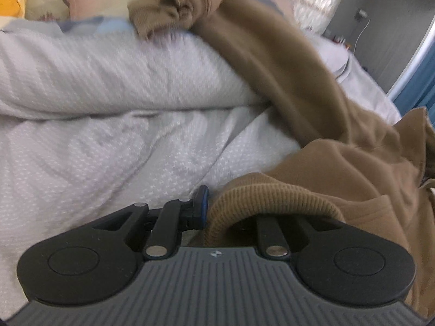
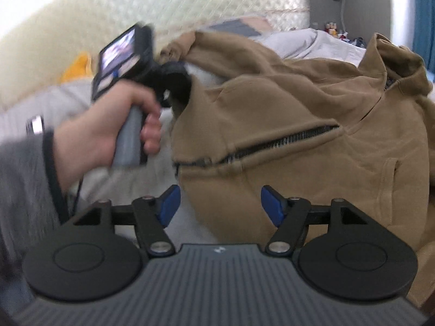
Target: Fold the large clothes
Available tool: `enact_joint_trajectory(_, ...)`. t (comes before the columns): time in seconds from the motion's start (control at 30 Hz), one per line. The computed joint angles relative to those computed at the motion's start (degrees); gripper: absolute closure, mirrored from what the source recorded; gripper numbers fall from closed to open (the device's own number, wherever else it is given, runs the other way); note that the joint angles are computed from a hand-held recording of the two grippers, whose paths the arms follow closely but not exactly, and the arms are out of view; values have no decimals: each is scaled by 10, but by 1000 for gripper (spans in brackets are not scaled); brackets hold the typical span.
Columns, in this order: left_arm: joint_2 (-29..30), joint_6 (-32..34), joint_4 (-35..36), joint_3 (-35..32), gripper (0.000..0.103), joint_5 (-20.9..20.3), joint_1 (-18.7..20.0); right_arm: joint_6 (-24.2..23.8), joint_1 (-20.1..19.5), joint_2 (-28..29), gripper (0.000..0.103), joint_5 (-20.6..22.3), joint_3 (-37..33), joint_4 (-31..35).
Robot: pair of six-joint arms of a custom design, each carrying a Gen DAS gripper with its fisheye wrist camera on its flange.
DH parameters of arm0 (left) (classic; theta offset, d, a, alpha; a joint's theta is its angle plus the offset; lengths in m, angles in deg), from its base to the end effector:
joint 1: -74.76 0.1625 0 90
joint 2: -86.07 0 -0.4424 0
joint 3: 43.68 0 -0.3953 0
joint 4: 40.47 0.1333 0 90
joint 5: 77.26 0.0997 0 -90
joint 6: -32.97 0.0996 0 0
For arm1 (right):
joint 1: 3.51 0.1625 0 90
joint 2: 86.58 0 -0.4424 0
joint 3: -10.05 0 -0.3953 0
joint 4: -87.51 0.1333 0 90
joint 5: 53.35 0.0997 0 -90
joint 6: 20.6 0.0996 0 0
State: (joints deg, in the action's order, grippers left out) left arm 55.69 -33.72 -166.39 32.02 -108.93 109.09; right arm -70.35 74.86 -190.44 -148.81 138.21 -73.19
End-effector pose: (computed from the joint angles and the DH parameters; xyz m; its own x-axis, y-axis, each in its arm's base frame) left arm -0.4959 -0.6027 0.0373 -0.8200 -0.3084 -0.4823 0.1559 0.6903 -0.7065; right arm 0.0417 -0.4117 0.4332 -0.7271 -0.3423 0.5951 -0.6437 0.6411 -0.4178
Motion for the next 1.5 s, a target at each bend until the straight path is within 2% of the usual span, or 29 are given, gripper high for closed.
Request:
enact_joint_trajectory(0.07, 8, 7, 8, -12, 87, -3, 7, -38, 16, 20, 35, -63, 13, -48)
enact_joint_trajectory(0.13, 14, 9, 13, -19, 87, 1, 8, -110, 33, 57, 35, -131, 35, -152)
enact_joint_trajectory(0.2, 15, 12, 12, -19, 87, 5, 7, -167, 40, 84, 37, -168, 46, -215)
enact_joint_trajectory(0.23, 13, 15, 2, -14, 87, 3, 7, -181, 39, 91, 37, -173, 49, -238)
enact_joint_trajectory(0.27, 10, 19, -13, -7, 87, 0, 7, -173, 34, 85, 47, -157, 48, -237)
enact_joint_trajectory(0.3, 6, 22, -30, 1, 87, -6, 7, -151, 30, 74, 65, -139, 42, -219)
enact_joint_trajectory(0.4, -14, 22, -69, 31, 83, -27, 4, -49, 10, 38, 69, -65, 10, -148)
enact_joint_trajectory(0.47, -27, 20, -86, 49, 72, -31, -2, -18, 1, 26, 74, -35, -10, -116)
enact_joint_trajectory(0.57, -44, 12, -98, 76, 57, -25, -16, 5, -3, 19, 85, -11, -38, -78)
enact_joint_trajectory(0.77, -93, 6, -195, 161, 46, -52, -50, 46, -1, 38, 88, 7, -96, -29)
enact_joint_trajectory(0.97, -125, -37, -192, 220, 39, -32, -106, 86, -23, 34, 88, 47, -126, 33)
enact_joint_trajectory(1.1, -134, -64, -221, 250, 39, -36, -136, 80, -25, 42, 88, 51, -128, 37)
enact_joint_trajectory(1.17, -126, -69, -232, 250, 39, -50, -142, 83, -25, 45, 88, 52, -128, 39)
enact_joint_trajectory(1.43, -42, -33, -246, 177, 39, -165, -126, 124, -46, 35, 88, 88, -136, 63)
enact_joint_trajectory(1.5, -21, -16, -249, 159, 39, -168, -124, 149, -52, 34, 88, 101, -141, 72)
